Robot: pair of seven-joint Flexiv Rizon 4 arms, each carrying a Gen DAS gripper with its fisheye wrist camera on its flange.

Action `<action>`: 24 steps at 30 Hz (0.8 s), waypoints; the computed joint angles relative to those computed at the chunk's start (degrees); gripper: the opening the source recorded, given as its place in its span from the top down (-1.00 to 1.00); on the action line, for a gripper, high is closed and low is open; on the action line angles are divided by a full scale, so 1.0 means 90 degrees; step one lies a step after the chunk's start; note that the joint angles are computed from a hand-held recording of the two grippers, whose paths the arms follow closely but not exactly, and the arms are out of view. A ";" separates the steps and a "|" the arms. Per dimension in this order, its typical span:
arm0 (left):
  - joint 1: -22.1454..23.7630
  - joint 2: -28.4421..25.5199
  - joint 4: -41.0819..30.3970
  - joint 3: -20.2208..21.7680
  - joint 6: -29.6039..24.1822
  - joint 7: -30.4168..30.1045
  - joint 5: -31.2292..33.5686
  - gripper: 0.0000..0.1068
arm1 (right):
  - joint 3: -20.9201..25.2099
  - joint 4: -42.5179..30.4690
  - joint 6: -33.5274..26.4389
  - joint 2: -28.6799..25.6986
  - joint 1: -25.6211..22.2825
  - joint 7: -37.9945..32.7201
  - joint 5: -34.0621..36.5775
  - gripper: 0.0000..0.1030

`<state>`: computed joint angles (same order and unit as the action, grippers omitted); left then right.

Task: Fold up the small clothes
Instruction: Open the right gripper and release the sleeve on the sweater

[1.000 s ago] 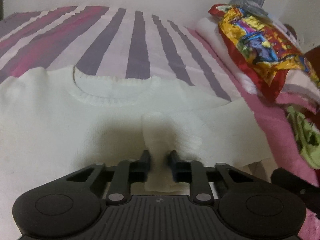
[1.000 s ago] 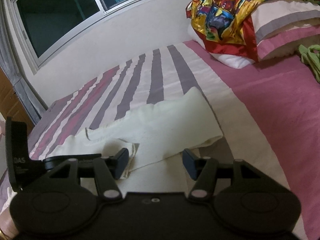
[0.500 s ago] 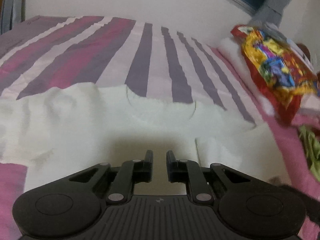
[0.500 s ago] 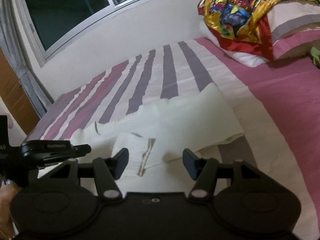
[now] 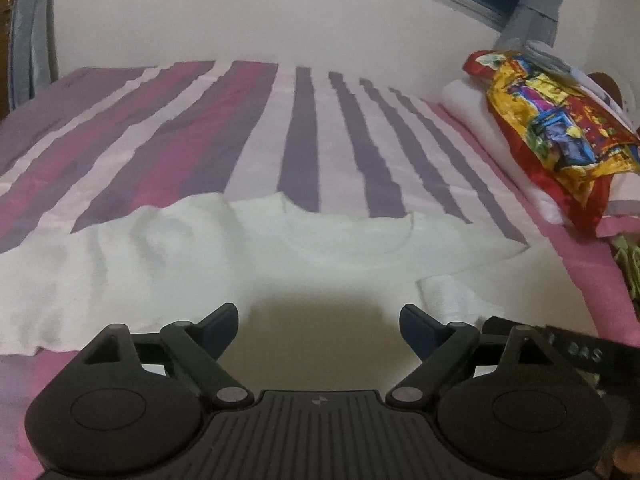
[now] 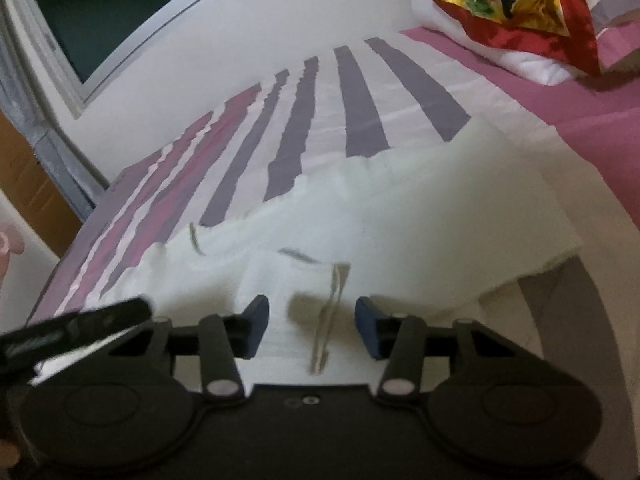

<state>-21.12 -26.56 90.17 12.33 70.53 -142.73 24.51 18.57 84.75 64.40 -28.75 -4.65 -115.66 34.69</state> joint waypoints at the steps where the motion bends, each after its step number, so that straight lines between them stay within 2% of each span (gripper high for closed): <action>1: -0.0013 0.0019 0.0052 0.0036 -0.0001 -0.0033 0.0036 -0.63 | -0.0085 -0.0039 0.0005 -0.0055 0.0095 0.0111 -0.0109 0.14; 3: 0.0010 0.0064 0.0167 0.0065 0.0021 -0.0066 0.0076 -0.63 | -0.0122 -0.0097 -0.0005 -0.0136 0.0168 0.0272 -0.0211 0.25; 5: 0.0058 0.0074 0.0246 0.0035 0.0070 -0.0090 0.0048 -0.63 | -0.0038 -0.0110 -0.0049 -0.0151 0.0143 0.0268 -0.0199 0.55; 8: 0.0079 0.0087 0.0335 0.0035 0.0133 -0.0141 0.0008 -0.63 | 0.0160 -0.0132 -0.0180 -0.0126 0.0036 0.0087 -0.0010 0.75; 11: 0.0095 0.0120 0.0406 0.0042 0.0194 -0.0151 -0.0015 -0.63 | 0.0293 -0.0152 -0.0239 -0.0071 0.0000 -0.0170 0.0221 0.86; 15: 0.0038 0.0215 0.0463 0.0145 0.0154 -0.0315 0.0099 -0.63 | 0.0426 -0.0264 -0.0455 -0.0029 0.0034 -0.0472 0.0579 0.86; 16: 0.0043 0.0245 0.0481 0.0145 0.0129 -0.0320 0.0125 -0.63 | 0.0506 -0.0388 -0.0717 -0.0064 -0.0017 -0.0595 0.0714 0.86; 18: 0.0065 0.0309 0.0537 0.0125 0.0090 -0.0342 0.0163 -0.63 | 0.0546 -0.0595 -0.1323 -0.0093 -0.0069 -0.0664 0.0952 0.59; 19: 0.0136 0.0347 0.0606 0.0053 0.0140 -0.0304 0.0111 -0.63 | 0.0530 -0.0582 -0.1307 -0.0044 -0.0051 -0.0727 0.1114 0.34; 20: 0.0201 0.0369 0.0670 -0.0020 0.0211 -0.0261 0.0047 -0.63 | 0.0497 -0.0542 -0.1222 0.0021 -0.0031 -0.0849 0.1254 0.26; 24: 0.0492 0.0312 0.0879 -0.0466 0.0707 0.0243 -0.0466 -0.63 | 0.0217 -0.0389 -0.0930 0.0268 0.0027 -0.1124 0.1510 0.27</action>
